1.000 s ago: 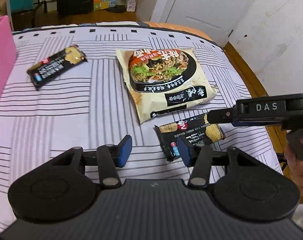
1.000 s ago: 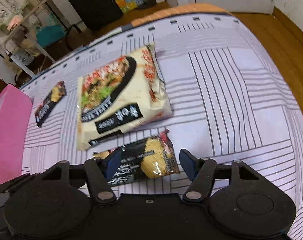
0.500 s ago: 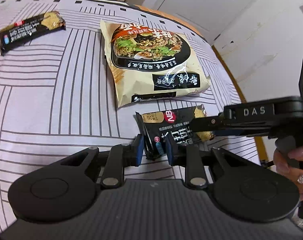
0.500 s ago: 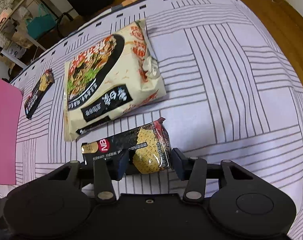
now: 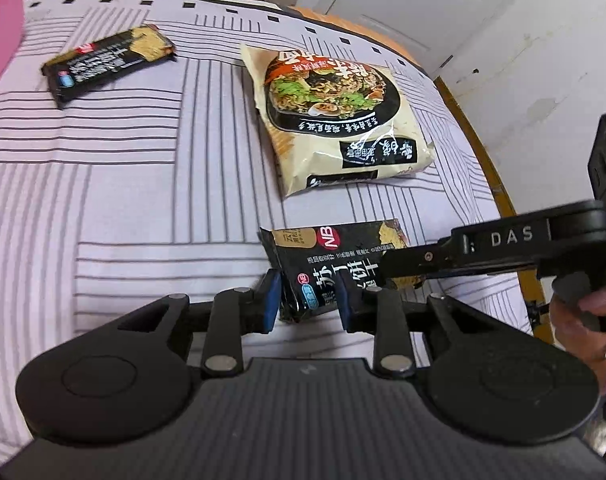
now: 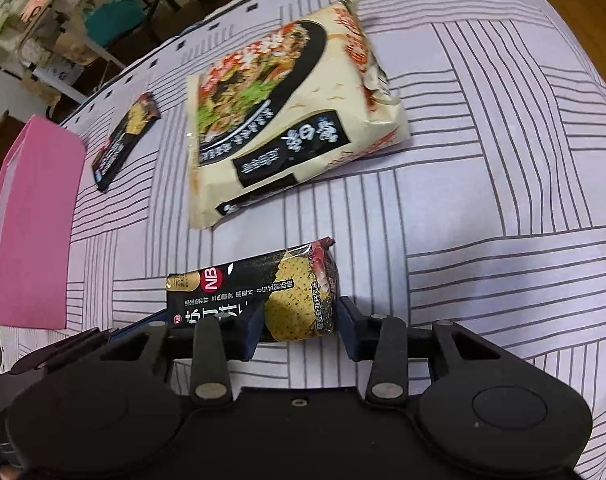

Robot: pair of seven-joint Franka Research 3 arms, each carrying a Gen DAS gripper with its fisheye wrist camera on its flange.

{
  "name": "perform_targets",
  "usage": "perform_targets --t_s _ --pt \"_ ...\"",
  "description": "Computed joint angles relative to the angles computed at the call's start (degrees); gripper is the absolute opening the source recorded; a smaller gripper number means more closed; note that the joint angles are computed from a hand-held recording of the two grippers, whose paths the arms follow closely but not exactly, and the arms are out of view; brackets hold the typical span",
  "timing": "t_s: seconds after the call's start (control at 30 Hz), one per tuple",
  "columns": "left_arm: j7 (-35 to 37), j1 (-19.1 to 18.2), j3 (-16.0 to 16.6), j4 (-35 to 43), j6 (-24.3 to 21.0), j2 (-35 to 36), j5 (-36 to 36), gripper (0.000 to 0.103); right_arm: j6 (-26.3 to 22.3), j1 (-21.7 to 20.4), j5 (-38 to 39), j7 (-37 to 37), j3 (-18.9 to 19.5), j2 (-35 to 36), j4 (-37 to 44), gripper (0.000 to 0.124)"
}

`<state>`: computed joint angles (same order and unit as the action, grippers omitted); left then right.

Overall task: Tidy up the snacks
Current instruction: 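Carry the cracker pack with the left tool into the pink box and release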

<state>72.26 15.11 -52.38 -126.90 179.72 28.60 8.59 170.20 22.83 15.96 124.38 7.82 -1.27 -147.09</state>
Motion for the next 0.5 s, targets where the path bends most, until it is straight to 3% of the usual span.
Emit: perform_targets --t_s 0.07,0.17,0.27,0.37,0.5 --pt "0.14 2.26 -2.01 -1.58 1.02 -0.74 0.07 0.027 0.28 0.42 1.32 -1.45 0.20 -0.34 0.08 0.045" --pt "-1.28 1.82 -1.46 -3.11 0.71 -4.49 0.63 0.027 0.63 0.93 1.18 -1.86 0.65 -0.77 0.29 0.045" --pt "-1.44 3.67 -3.12 -4.81 0.61 -7.23 -0.09 0.027 2.06 1.56 1.07 -2.32 1.22 -1.77 -0.19 0.045" --pt "-1.16 6.50 -5.39 -7.22 1.31 -10.55 -0.70 0.027 2.12 0.27 -9.37 5.68 3.12 -1.94 0.59 0.045" --pt "-2.62 13.62 -11.24 -11.34 3.16 -15.95 -1.20 0.027 3.40 -0.51 -21.28 15.55 5.11 -1.62 1.50 0.045"
